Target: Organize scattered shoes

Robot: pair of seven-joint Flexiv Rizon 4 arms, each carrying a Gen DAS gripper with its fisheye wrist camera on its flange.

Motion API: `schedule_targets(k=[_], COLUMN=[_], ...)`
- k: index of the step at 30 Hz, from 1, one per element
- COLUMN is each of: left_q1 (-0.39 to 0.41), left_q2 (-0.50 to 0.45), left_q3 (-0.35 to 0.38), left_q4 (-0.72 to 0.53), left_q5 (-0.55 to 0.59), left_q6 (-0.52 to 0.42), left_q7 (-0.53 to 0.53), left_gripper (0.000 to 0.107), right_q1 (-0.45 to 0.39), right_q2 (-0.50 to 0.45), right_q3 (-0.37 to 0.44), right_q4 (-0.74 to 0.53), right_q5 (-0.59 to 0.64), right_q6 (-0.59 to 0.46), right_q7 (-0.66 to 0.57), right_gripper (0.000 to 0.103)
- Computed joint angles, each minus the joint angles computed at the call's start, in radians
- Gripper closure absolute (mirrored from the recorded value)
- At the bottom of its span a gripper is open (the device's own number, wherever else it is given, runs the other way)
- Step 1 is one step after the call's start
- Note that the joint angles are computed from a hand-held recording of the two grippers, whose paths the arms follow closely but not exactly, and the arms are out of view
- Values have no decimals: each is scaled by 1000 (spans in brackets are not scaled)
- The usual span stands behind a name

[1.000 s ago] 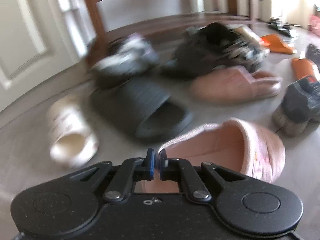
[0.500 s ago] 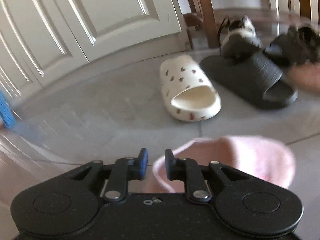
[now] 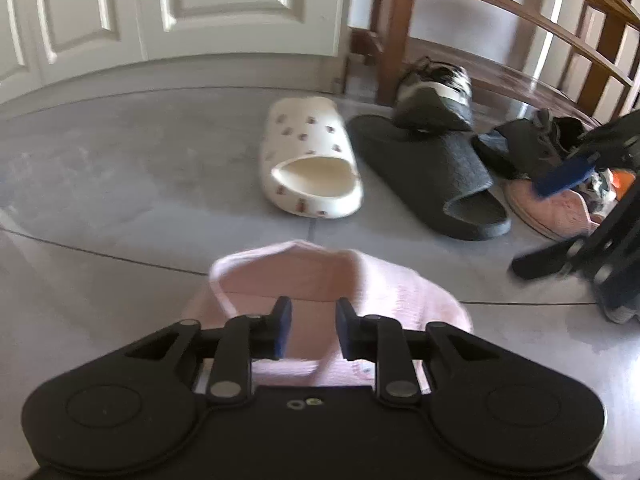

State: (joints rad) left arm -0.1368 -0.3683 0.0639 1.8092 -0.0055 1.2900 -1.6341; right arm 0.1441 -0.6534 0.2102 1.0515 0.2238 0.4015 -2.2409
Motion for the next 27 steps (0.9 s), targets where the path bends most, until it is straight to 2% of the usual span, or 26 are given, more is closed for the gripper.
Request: schedule_targets(k=[5, 8, 12, 13, 14, 15, 16, 17, 18, 22, 27], left_q1=[-2, 24, 77, 75, 74, 71, 64, 59, 55, 31, -24], left_q2=[42, 54, 69, 71, 72, 74, 75, 76, 76, 69, 60], left_q3=[34, 11, -48, -43, -39, -32, -18, -7, 1, 52, 150], left_q4=[45, 67, 107, 111, 114, 117, 118, 118, 117, 98, 54], left_q5=[40, 15, -81, -86, -90, -88, -79, -69, -62, 13, 166], left_q6=[22, 22, 29, 28, 27, 26, 25, 23, 20, 27, 49], left_q7=[-33, -12, 71, 73, 74, 69, 56, 42, 28, -55, -229], left_gripper=[75, 72, 71, 71, 70, 70, 69, 68, 67, 63, 60], right_q1=[5, 18, 53, 61, 66, 69, 70, 70, 70, 73, 73], right_q2=[-112, -151, -249, -269, -279, -296, -292, -281, -262, -211, -170], right_q3=[33, 31, 18, 15, 10, 9, 5, 1, -4, -20, 6], right_q4=[-143, -194, -330, -358, -376, -406, -404, -386, -357, -289, -242], right_q5=[15, 16, -1, -4, -7, -5, 2, 4, 5, 14, 67], right_q6=[-114, -151, -301, -338, -365, -415, -424, -412, -398, -413, -487], right_q7=[-130, -178, -164, -157, -146, -116, -94, -89, -73, 105, 305], right_gripper=[13, 14, 15, 17, 35, 41, 43, 52, 56, 60, 61])
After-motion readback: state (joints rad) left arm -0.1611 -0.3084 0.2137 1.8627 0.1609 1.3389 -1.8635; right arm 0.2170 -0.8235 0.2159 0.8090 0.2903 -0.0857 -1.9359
